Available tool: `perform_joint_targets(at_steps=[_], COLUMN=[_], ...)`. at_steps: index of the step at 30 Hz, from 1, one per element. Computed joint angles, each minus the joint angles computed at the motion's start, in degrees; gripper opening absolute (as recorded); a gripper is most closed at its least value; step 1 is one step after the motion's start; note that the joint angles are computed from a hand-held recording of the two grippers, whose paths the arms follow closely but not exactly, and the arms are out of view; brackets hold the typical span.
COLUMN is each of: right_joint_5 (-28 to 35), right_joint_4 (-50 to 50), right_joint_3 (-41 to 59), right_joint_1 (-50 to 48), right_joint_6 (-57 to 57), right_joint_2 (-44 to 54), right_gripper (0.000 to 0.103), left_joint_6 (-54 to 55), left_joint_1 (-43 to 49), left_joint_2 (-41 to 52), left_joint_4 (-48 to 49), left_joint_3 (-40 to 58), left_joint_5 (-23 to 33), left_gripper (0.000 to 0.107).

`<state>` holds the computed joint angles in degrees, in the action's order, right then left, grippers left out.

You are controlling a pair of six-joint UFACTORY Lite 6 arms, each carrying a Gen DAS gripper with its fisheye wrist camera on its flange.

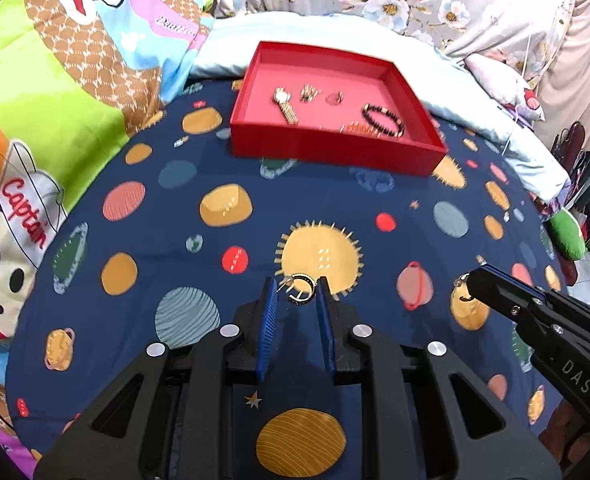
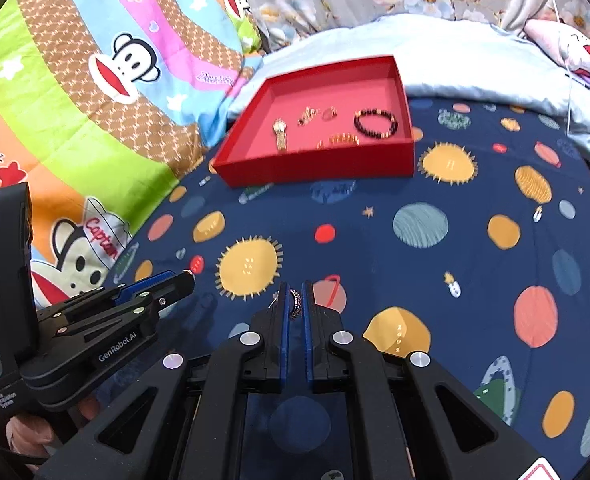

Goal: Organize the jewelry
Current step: 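Carry both earrings into the red tray and open both tools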

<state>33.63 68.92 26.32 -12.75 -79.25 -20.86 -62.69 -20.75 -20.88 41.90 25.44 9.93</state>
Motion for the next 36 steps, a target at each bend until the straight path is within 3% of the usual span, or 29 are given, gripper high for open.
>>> perform_joint_targets(at_steps=[10, 17, 23, 28, 31, 36], right_joint_5=[3.77, 2.26, -1.62, -4.51, -4.99, -4.22], right_joint_4=[-2.67, 0.56, 3.69, 1.69, -1.92, -12.08], right_joint_3=[6.23, 16.41, 29.25, 44.96, 55.74, 76.31], right_joint_1=[-3.24, -2.02, 1.47, 5.27, 6.82, 8.87], right_joint_6=[2.85, 0.91, -0.26, 3.54, 8.82, 21.12], right_joint_2=[-2.79, 4.87, 16.83, 30.98, 39.97, 56.31], right_gripper=[0.005, 0.005, 0.005, 0.005, 0.005, 0.005], left_joint_6=[6.28, 14.77, 21.16, 34.91, 46.06, 48.57], left_joint_1=[-1.32, 2.43, 5.38, 7.75, 9.57, 11.05], left_joint_2=[-0.80, 7.23, 19.01, 31.80, 41.71, 58.58], left_joint_4=[-4.80, -10.38, -13.63, -26.16, -37.04, -38.44], left_joint_3=[7.75, 18.83, 32.42, 47.99, 60.66, 82.76], left_joint_5=[3.77, 2.13, 0.48, 1.36, 3.68, 9.46], left_gripper=[0.019, 0.019, 0.020, 0.020, 0.020, 0.020])
